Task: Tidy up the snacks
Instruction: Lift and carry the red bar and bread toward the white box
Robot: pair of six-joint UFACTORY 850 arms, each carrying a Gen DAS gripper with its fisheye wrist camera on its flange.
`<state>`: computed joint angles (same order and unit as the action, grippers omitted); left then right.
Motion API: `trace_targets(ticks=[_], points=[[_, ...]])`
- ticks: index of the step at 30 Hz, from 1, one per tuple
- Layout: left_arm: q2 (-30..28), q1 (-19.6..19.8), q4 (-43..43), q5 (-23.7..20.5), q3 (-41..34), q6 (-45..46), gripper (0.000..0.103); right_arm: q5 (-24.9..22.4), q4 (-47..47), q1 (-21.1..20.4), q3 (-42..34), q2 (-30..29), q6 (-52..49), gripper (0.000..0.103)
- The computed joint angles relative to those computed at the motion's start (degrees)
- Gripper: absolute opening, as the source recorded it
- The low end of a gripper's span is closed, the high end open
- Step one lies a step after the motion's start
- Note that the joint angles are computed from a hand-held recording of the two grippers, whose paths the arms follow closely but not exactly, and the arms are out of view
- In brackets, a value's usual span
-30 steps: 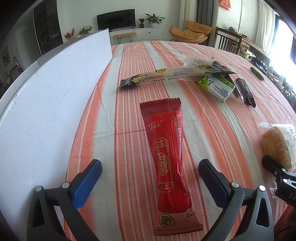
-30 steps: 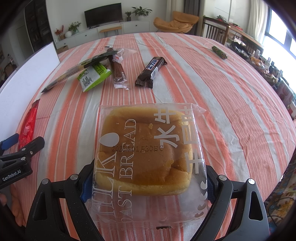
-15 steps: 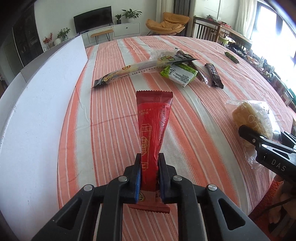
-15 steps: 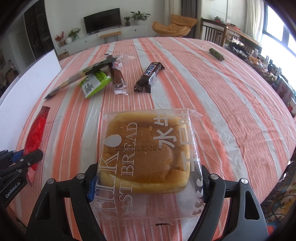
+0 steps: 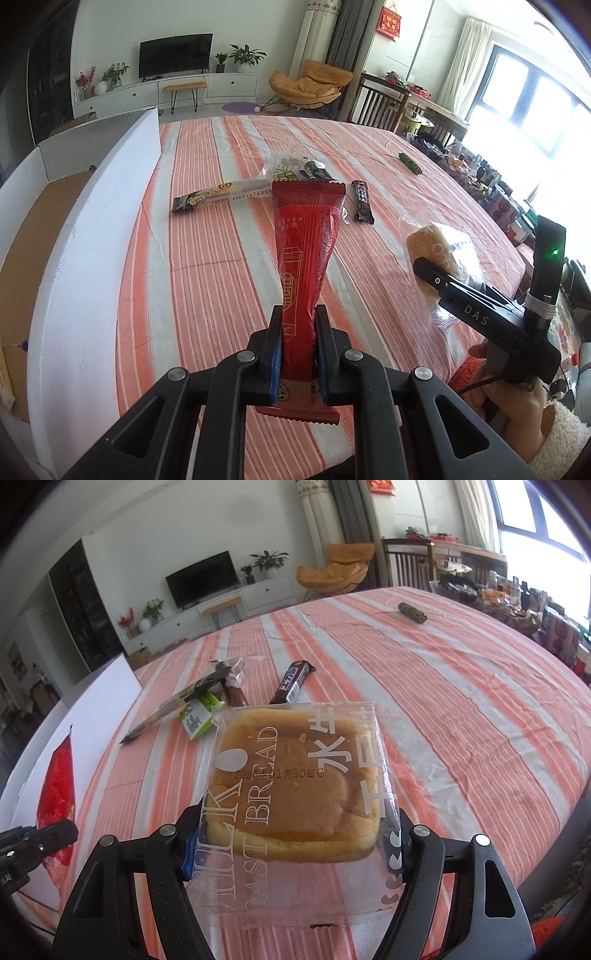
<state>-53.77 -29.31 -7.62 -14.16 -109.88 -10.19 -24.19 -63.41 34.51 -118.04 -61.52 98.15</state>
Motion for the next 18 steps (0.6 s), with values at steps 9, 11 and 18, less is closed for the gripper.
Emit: trace_targets(ticks=[9,11,18], points=[[8.0,1.6,-16.6,4.2,9.9,16.8,0.014,0.1,-1.3,0.1,0.3,0.1,0.6,0.076],[9.7,2.0,-20.9,5.3,11.9,20.6,0.014,0.1,-2.6,0.2,1.0,0.4,1.9,0.076],[14.4,3.5,-41.1,8.3,17.5,39.1,0.014,-0.4,-2.1,0.4,0.4,0.1,0.3,0.076]])
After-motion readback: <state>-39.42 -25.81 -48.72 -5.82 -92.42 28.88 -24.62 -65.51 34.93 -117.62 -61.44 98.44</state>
